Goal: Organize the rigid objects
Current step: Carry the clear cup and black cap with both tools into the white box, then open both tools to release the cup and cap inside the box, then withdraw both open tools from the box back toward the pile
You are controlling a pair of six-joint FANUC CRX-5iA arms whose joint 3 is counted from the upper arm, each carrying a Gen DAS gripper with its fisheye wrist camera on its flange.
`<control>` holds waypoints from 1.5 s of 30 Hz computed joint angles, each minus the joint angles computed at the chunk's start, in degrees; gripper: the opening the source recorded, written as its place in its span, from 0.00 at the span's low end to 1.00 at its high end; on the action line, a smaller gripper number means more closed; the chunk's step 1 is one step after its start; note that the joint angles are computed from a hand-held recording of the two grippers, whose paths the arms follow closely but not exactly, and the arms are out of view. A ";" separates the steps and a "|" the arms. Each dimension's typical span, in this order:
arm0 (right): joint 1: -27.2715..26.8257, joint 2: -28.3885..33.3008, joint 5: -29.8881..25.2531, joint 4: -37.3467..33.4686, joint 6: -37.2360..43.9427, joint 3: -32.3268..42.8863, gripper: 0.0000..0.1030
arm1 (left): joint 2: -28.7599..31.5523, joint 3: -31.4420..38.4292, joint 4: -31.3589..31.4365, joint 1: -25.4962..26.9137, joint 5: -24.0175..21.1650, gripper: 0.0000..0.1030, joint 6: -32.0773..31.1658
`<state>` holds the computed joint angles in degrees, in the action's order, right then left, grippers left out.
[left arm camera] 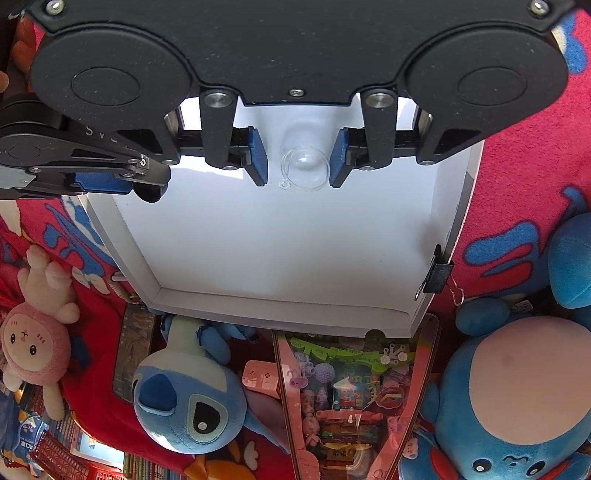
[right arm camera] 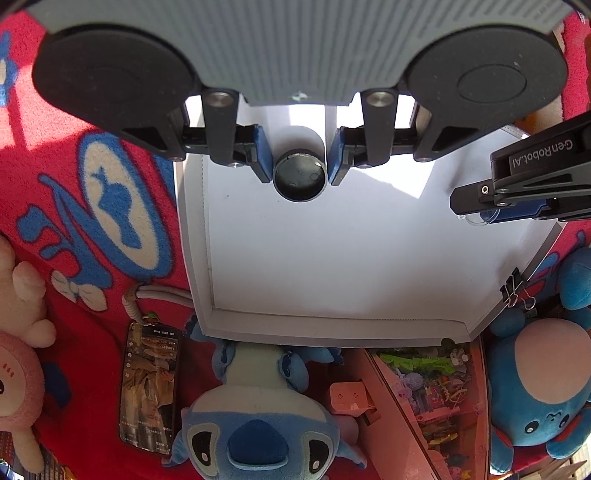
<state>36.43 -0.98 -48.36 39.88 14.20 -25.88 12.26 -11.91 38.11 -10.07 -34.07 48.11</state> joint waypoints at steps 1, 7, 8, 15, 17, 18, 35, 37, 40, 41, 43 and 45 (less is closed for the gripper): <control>0.02 -0.17 0.22 0.31 -0.34 -0.29 0.58 | -0.20 -0.34 0.88 0.13 -0.18 0.47 -0.73; 0.63 -2.93 1.86 3.59 -4.19 -3.19 0.67 | -2.85 -2.48 1.88 0.67 0.54 0.63 -2.11; 0.90 -3.53 1.98 4.56 -4.87 -3.86 0.69 | -3.54 -3.18 2.50 0.77 0.79 0.65 -2.92; 3.79 -8.84 2.40 11.62 -9.53 -9.41 0.81 | -9.56 -10.23 8.99 1.25 3.73 0.79 -12.08; 4.85 -10.24 2.22 13.58 -10.80 -10.93 0.84 | -10.93 -12.07 10.90 1.52 3.65 0.80 -14.08; 5.44 -10.94 2.09 14.51 -11.47 -11.71 0.84 | -11.59 -12.87 11.57 1.75 3.15 0.80 -15.05; 15.24 -20.88 -2.24 22.16 -21.24 -22.07 0.87 | -22.47 -25.09 20.49 4.54 -0.90 0.81 -27.96; 16.28 -21.74 -2.55 22.29 -22.36 -22.94 0.87 | -23.57 -26.34 21.21 5.07 -1.84 0.81 -29.44; 18.27 -22.76 -3.71 22.34 -23.90 -24.00 0.87 | -25.18 -27.77 20.71 5.87 -2.65 0.81 -29.77; 18.96 -22.97 -4.17 22.32 -24.30 -24.27 0.87 | -25.74 -28.22 20.34 6.28 -3.10 0.81 -29.35; 20.64 -23.42 -5.46 22.43 -25.14 -24.87 0.87 | -26.54 -29.06 20.28 7.28 -4.69 0.81 -29.06; 22.13 -23.68 -6.71 22.62 -25.82 -25.36 0.87 | -27.22 -29.88 20.31 8.31 -6.24 0.81 -28.53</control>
<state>58.57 -24.65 -55.07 62.50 -11.62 -51.24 -14.96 -41.79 58.42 -1.76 -40.31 19.58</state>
